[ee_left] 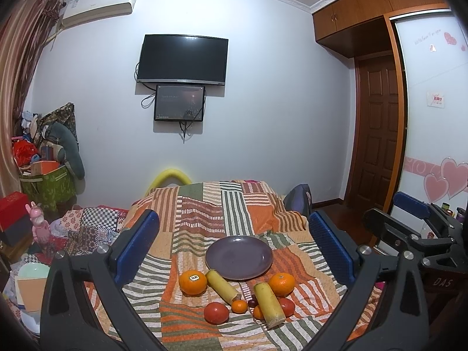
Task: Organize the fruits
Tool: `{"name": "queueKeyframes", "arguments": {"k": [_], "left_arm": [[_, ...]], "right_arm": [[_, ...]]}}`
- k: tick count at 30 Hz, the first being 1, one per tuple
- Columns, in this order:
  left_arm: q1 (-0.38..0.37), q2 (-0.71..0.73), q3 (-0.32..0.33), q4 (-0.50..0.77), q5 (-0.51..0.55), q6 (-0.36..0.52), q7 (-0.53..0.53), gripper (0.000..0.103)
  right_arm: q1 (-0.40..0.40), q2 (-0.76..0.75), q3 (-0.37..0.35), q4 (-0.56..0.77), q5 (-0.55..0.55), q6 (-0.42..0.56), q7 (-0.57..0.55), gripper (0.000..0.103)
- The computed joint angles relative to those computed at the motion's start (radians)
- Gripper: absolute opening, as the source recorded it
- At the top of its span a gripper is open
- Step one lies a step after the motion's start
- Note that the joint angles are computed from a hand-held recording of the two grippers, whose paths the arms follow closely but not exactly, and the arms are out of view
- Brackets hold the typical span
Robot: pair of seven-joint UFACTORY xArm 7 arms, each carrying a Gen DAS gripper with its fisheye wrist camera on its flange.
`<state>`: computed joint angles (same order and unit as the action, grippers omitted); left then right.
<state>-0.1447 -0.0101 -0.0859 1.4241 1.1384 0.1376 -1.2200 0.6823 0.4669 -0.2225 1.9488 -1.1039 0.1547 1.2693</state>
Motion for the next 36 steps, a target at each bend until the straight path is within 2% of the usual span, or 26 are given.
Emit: {"name": "queueKeyframes", "arguments": {"k": [12, 15, 18, 20, 22, 27, 29, 31, 32, 36], "left_arm": [[0.000, 0.006, 0.002, 0.006, -0.027, -0.006, 0.033, 0.103], [-0.003, 0.013, 0.005, 0.008, -0.018, -0.007, 0.032, 0.103], [-0.006, 0.030, 0.012, 0.010, -0.086, -0.020, 0.094, 0.102], [-0.010, 0.037, 0.018, 0.004, -0.141, -0.017, 0.145, 0.093], [-0.013, 0.053, 0.016, 0.000, -0.283, -0.011, 0.283, 0.083], [-0.027, 0.107, 0.018, 0.011, -0.552, 0.041, 0.555, 0.079], [-0.034, 0.128, 0.023, 0.020, -0.623, 0.066, 0.636, 0.076], [-0.036, 0.151, 0.024, 0.028, -0.698, 0.093, 0.718, 0.076], [-0.035, 0.164, 0.023, 0.033, -0.735, 0.107, 0.759, 0.076], [-0.037, 0.223, 0.031, 0.070, -0.837, 0.168, 0.876, 0.076]], "right_arm": [[-0.003, -0.003, -0.001, -0.008, -0.033, -0.021, 0.029, 0.103], [-0.014, 0.010, 0.014, 0.002, -0.002, -0.022, -0.020, 0.103], [-0.020, 0.026, 0.022, 0.011, 0.046, -0.025, -0.073, 0.100], [-0.032, 0.034, 0.032, 0.008, 0.096, -0.030, -0.126, 0.093], [-0.068, 0.055, 0.083, 0.022, 0.189, -0.015, -0.239, 0.088], [-0.148, 0.110, 0.217, 0.061, 0.403, 0.052, -0.506, 0.074], [-0.187, 0.147, 0.287, 0.095, 0.497, 0.101, -0.625, 0.067], [-0.213, 0.175, 0.337, 0.121, 0.576, 0.145, -0.714, 0.063], [-0.228, 0.199, 0.367, 0.148, 0.620, 0.174, -0.765, 0.059], [-0.247, 0.268, 0.420, 0.234, 0.743, 0.277, -0.899, 0.054]]}}
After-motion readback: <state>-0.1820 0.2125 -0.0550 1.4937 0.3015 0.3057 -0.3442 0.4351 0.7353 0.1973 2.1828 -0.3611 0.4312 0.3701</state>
